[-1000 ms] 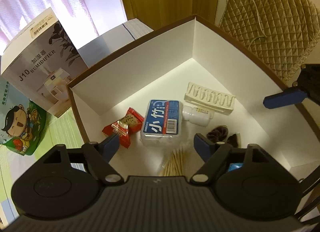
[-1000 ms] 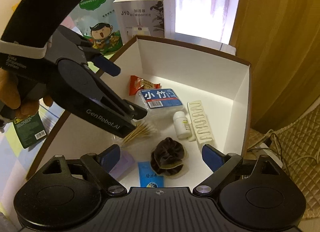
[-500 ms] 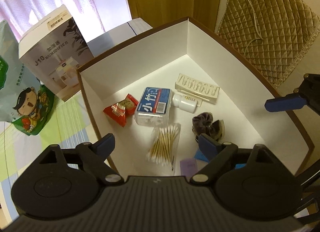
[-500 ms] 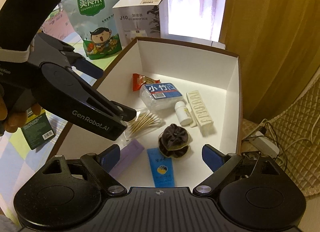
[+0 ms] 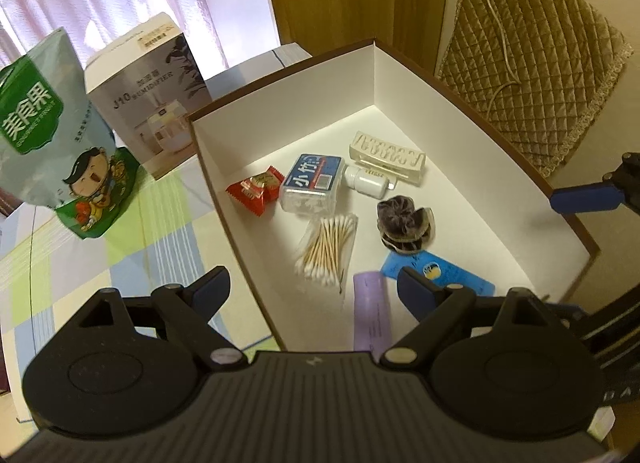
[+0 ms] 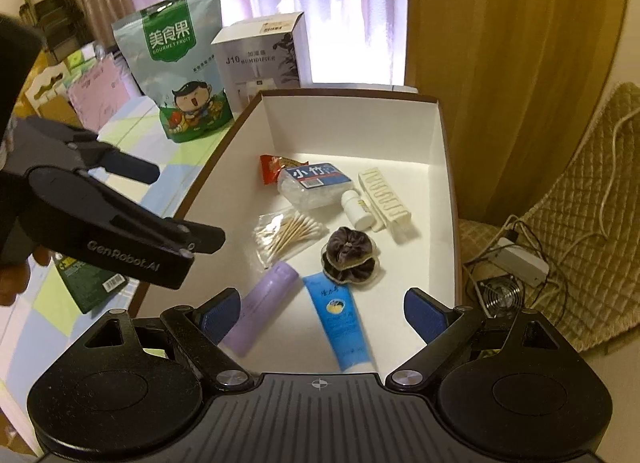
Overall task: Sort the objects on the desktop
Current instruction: 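Withdraw both tools from the box toward the green card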
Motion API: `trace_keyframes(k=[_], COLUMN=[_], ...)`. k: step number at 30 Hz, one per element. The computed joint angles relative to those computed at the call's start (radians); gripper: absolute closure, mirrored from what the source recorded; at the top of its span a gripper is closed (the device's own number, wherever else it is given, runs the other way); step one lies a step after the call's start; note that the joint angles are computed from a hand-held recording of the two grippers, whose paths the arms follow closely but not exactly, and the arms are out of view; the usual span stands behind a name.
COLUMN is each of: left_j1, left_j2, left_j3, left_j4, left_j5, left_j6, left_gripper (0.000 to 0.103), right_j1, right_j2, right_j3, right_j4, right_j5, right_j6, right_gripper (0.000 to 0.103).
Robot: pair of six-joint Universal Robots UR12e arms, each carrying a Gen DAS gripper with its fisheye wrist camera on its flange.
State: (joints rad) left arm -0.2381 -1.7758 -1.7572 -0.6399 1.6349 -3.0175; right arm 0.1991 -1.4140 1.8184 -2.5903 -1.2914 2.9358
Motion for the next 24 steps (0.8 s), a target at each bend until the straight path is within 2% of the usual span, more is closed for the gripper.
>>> trace_keyframes(k=[10, 24], left_j1=[0.007, 0.031], left_j2=[0.082, 0.179], left_j3=[-0.084, -0.2], left_j4=[0.029, 0.042], left_j5=[-0.049, -0.07], left_j6=[-0.024, -0.024], left_gripper=[0.012, 0.012], right_j1=[0.013, 0.05], right_j2=[-0.058, -0.103], right_j3=[0.063, 0.134], right_j4=[-0.024, -0.035], right_j5=[-0.023, -0.058], right_j6=[0.042, 0.129], right_gripper=[0.009, 0.009])
